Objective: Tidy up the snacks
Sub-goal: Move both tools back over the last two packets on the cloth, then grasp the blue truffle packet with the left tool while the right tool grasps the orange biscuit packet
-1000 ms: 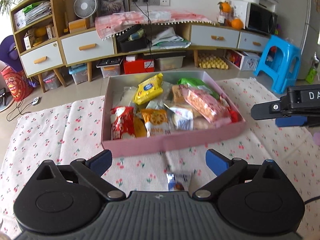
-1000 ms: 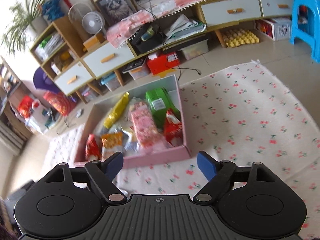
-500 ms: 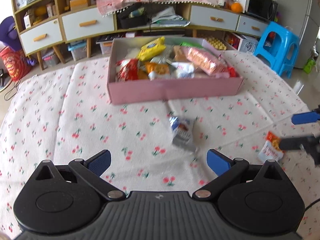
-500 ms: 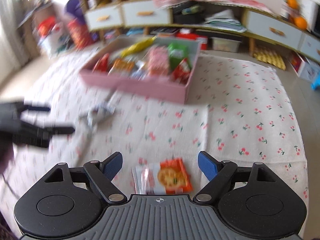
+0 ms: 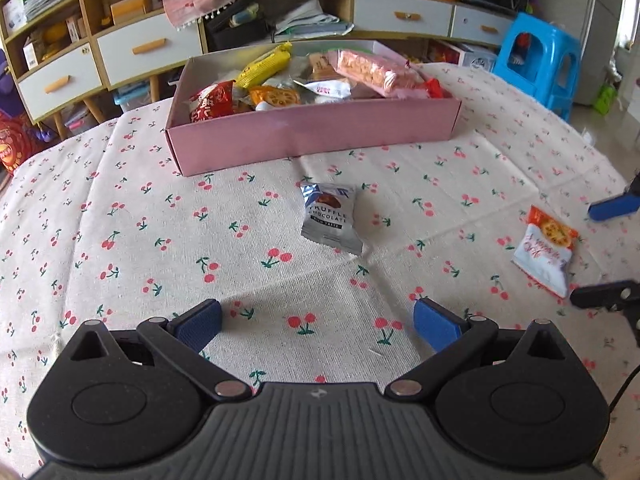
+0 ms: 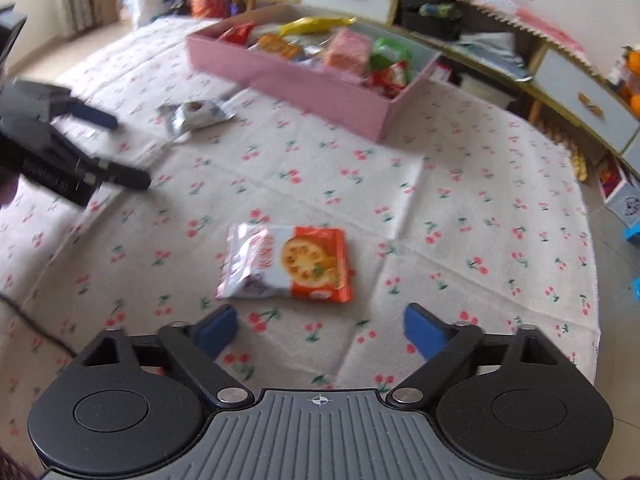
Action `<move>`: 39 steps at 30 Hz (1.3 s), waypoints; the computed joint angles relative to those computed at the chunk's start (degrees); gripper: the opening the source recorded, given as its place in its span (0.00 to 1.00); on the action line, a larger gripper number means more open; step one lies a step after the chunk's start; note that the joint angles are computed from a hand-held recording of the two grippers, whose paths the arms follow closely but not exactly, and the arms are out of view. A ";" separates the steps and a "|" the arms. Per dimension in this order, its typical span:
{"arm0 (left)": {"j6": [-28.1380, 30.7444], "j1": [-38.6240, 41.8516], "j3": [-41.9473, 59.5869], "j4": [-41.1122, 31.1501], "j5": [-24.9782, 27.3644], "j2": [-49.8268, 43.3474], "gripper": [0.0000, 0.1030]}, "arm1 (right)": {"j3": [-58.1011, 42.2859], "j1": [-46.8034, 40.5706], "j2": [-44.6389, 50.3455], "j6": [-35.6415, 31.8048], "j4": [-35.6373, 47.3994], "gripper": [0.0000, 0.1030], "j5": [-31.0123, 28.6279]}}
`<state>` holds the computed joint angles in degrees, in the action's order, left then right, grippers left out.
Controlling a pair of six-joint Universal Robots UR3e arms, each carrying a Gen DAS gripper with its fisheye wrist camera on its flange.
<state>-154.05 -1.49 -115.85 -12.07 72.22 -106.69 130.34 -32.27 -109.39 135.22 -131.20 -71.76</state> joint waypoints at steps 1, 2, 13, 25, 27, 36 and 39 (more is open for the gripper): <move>-0.03 -0.26 -0.66 2.32 0.20 -0.50 1.00 | 0.08 -0.01 0.58 0.45 -0.78 0.93 0.15; 0.02 -0.43 -1.01 3.79 0.17 -0.92 1.00 | 0.04 0.21 1.38 1.33 -1.84 0.94 0.18; -4.43 -2.37 1.16 11.42 1.98 -6.12 1.00 | -1.28 2.85 11.28 10.62 -13.02 0.99 0.78; -4.93 -3.51 5.27 13.02 2.44 -9.42 0.81 | -3.10 2.31 12.98 9.36 -11.98 0.99 1.14; -5.02 -3.55 5.77 12.61 2.47 -9.55 0.77 | -3.26 2.19 12.78 9.06 -11.46 0.98 0.97; -3.12 -3.63 8.07 9.07 1.59 -9.29 0.45 | -3.46 2.63 11.38 7.47 -10.12 0.93 0.50; -2.54 -3.44 8.60 7.56 1.39 -8.91 0.43 | -3.42 2.59 10.84 6.69 -9.56 0.88 0.91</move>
